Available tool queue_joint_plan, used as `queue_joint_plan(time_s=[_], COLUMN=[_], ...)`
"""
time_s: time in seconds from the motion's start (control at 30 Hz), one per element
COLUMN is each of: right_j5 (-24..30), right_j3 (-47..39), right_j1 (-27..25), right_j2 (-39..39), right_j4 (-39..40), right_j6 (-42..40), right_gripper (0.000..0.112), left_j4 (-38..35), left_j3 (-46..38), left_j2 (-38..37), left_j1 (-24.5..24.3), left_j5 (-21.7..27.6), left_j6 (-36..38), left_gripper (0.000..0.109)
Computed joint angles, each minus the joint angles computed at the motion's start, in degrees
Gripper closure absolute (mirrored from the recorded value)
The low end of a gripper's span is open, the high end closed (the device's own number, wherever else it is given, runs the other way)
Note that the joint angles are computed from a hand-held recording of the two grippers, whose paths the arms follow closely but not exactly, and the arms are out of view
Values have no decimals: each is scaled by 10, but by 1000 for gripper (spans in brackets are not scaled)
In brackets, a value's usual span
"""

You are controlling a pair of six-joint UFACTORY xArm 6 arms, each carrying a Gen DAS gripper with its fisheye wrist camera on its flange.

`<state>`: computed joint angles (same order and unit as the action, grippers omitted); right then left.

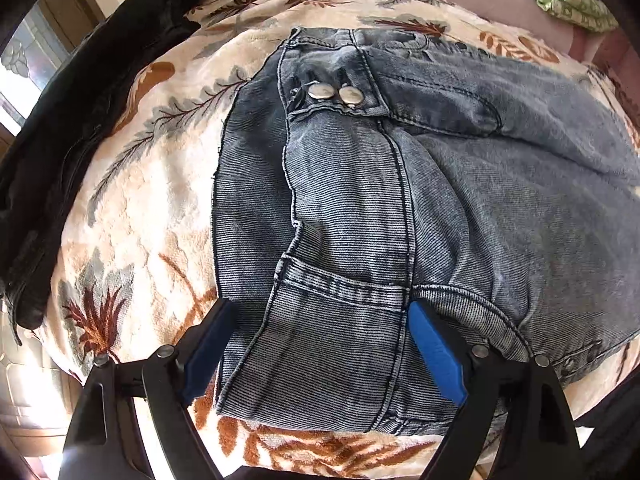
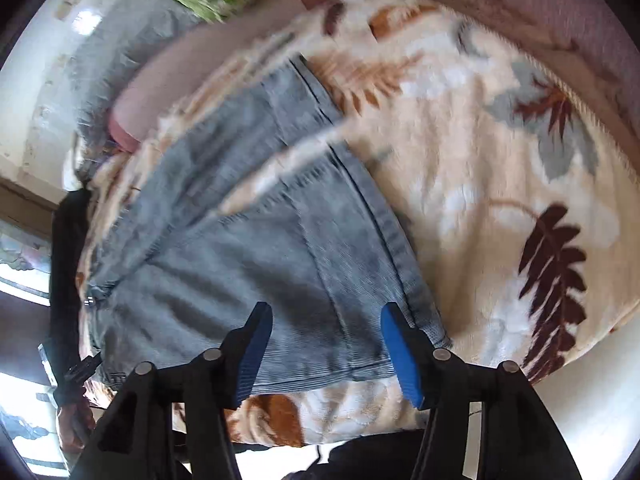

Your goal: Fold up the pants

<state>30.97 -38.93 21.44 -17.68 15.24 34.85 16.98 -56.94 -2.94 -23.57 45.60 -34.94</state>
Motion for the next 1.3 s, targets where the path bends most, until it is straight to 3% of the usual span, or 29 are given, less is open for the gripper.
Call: queue_joint_plan(time_s=[0.17, 0.27, 0.33, 0.47, 0.53, 0.63, 0.8, 0.93, 0.97, 1.0, 1.03, 1.07, 1.1, 1.23, 1.3], right_j5=[21, 6, -1, 31, 59, 81, 168, 255, 258, 247, 254, 267, 277, 278, 257], right_j3=[-69, -151, -228, -401, -486, -580, -771, -915, -927, -921, -932, -946, -960, -969, -941], right_j1=[-15, -42, -61, -100, -112, -122, -123, -120, -120, -119, -119, -120, -121, -112, -107], right_j2=[5, 69, 138, 289, 355, 429, 566, 665, 674, 672, 678, 685, 692, 690, 670], right_j4=[-12, 18, 44, 75, 61, 41, -20, -72, -74, -74, -79, -76, -77, -106, -120], right_j6=[-40, -104, -145, -184, -182, -184, -159, -115, -112, -113, -112, -114, -116, -117, -107], right_gripper=[52, 52, 52, 52, 52, 52, 53, 56, 56, 60, 79, 84, 88, 94, 94], left_j4=[-32, -112, -177, -186, -204, -174, -165, -146, -145, -141, -132, -127, -131, -134, -128], left_j3=[-55, -155, -250, -440, -511, -578, -659, -735, -745, -760, -785, -815, -849, -864, -826], left_j2=[2, 82, 164, 315, 371, 422, 480, 525, 531, 540, 554, 571, 592, 598, 573], left_j1=[51, 90, 109, 123, 127, 121, 122, 119, 119, 118, 116, 116, 117, 118, 117], left_j5=[-60, -101, -102, -35, 2, 36, 75, 125, 128, 136, 153, 172, 190, 200, 178], left_j6=[31, 80, 124, 120, 127, 116, 110, 114, 112, 112, 112, 112, 111, 110, 113], left_gripper=[20, 20, 21, 27, 47, 49, 49, 65, 66, 74, 81, 97, 102, 106, 106])
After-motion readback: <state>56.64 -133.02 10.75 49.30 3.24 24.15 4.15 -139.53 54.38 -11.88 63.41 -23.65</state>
